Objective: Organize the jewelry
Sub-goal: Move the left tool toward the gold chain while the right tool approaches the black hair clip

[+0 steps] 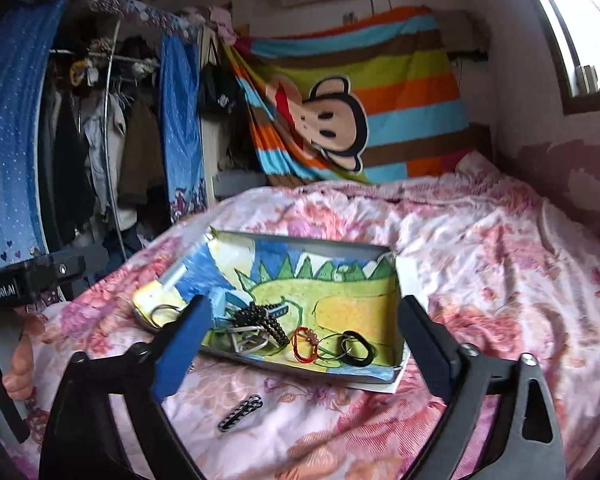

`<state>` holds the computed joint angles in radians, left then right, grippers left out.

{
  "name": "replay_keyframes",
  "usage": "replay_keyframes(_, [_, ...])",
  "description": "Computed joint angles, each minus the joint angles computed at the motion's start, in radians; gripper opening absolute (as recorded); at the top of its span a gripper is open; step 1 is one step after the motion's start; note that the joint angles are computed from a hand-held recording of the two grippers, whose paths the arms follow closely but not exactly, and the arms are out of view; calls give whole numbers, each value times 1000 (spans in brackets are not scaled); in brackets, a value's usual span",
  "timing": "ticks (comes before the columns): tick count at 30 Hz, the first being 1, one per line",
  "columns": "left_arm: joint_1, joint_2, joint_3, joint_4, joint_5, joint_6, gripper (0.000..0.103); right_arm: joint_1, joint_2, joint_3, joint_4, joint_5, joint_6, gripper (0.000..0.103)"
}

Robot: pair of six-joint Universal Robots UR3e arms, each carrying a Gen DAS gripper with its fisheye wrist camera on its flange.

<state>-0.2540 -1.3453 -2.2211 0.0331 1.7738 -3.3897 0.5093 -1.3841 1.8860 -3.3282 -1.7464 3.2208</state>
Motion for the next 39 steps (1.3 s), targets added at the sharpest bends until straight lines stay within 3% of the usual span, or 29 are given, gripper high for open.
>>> replay_keyframes(5, [-113, 79, -54, -13, 129, -31, 103, 59, -90, 34, 14, -65, 13, 101])
replay_keyframes(15, [-323, 254, -163, -133, 374, -112, 103, 231, -201, 109, 45, -212, 37, 101])
replay_keyframes(21, [-495, 284, -195, -183, 570, -197, 103, 338, -218, 169, 21, -310, 45, 101])
replay_keyframes(25, [-568, 298, -211, -239, 643, -258, 103, 385, -223, 201, 19, -357, 62, 101])
replay_keyframes(29, [-600, 321, -228, -311, 664, -311, 103, 394, -239, 240, 42, -363, 93, 101])
replay_keyframes(39, [-559, 330, -251, -426, 593, -352, 103, 314, -248, 285, 126, -295, 150, 101])
